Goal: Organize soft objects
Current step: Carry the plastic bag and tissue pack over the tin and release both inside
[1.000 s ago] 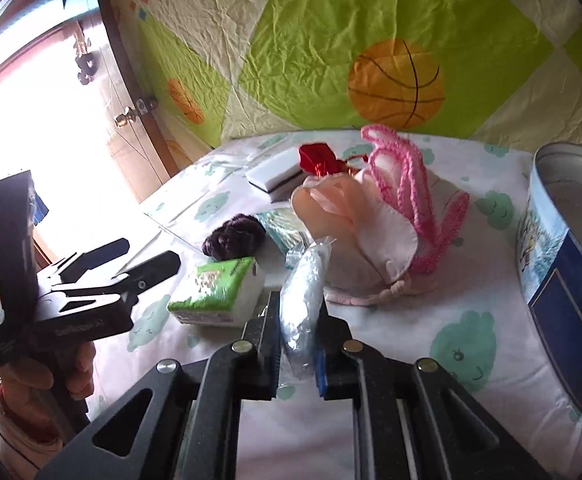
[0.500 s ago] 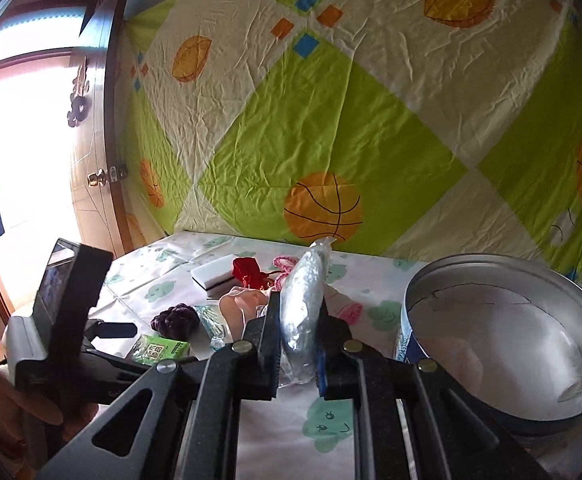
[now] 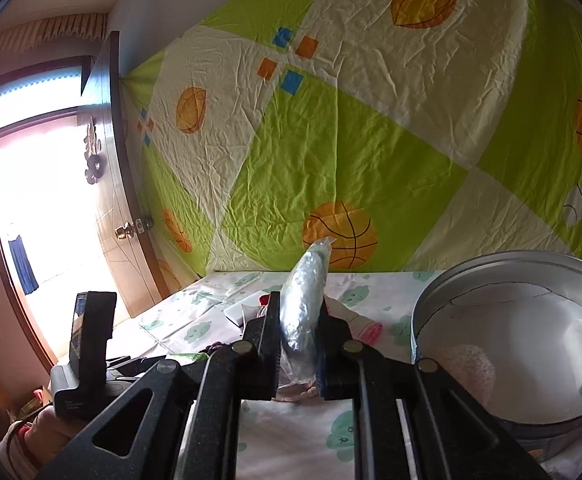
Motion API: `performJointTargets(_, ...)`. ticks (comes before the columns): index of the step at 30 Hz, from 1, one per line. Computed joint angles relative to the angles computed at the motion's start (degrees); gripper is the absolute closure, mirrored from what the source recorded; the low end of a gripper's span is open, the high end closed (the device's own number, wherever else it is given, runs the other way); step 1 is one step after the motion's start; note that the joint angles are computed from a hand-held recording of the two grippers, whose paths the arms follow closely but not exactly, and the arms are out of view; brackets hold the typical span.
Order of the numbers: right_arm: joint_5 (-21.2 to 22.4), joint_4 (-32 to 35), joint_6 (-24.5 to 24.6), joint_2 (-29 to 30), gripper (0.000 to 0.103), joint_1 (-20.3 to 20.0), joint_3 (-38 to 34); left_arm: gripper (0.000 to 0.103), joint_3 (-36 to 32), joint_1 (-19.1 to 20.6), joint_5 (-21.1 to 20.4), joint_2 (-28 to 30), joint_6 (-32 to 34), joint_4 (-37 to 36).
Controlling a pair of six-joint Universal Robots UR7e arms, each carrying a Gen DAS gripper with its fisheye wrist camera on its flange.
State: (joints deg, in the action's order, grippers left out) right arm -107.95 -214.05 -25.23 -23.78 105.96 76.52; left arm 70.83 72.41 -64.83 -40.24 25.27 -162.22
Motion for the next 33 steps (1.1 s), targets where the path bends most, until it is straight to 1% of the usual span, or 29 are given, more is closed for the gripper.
performJointTargets(3, 0.6, -1.7, -0.5, -0.8, 0.089, -0.2, 1.0, 0.03, 1.5, -0.4, -3.8, -0.9, -0.1, -4.3)
performJointTargets(5, 0.5, -3.0, -1.0, -1.3, 0.089, -0.4, 1.6, 0.029, 2.4, -1.1, -5.1, -1.0, 1.2, -8.4)
performJointTargets(7, 0.4, -4.6, -1.4, -1.7, 0.089, -0.5, 2.2, 0.029, 2.8, -1.8, -6.1, -0.9, 2.4, -10.6)
performJointTargets(10, -0.1, -7.1, -1.9, -2.5, 0.089, -0.9, 3.0, 0.029, 2.7, -2.8, -7.4, -0.5, 2.1, -10.6)
performJointTargets(13, -1.9, -9.6, -3.7, -3.0, 0.089, -1.1, 3.3, 0.029, 2.2, -3.7, -8.2, 0.3, 2.3, -9.8)
performJointTargets(19, -3.5, -12.5, -3.5, -5.0, 0.089, -2.3, 5.2, 0.029, 1.7, -5.5, -9.9, 2.2, 3.0, -10.0)
performJointTargets(25, -5.9, -13.9, -3.2, -6.5, 0.088, -3.4, 6.1, 0.029, 1.5, -7.3, -10.7, 4.0, 4.0, -9.9)
performJointTargets(29, -7.9, -15.8, -4.7, -7.0, 0.088, -3.9, 6.2, 0.029, 1.0, -8.2, -11.1, 5.2, 4.1, -9.4)
performJointTargets(33, -9.6, -17.0, -5.0, -8.2, 0.088, -4.9, 6.9, 0.029, 0.6, -9.1, -11.0, 6.5, 5.0, -9.7)
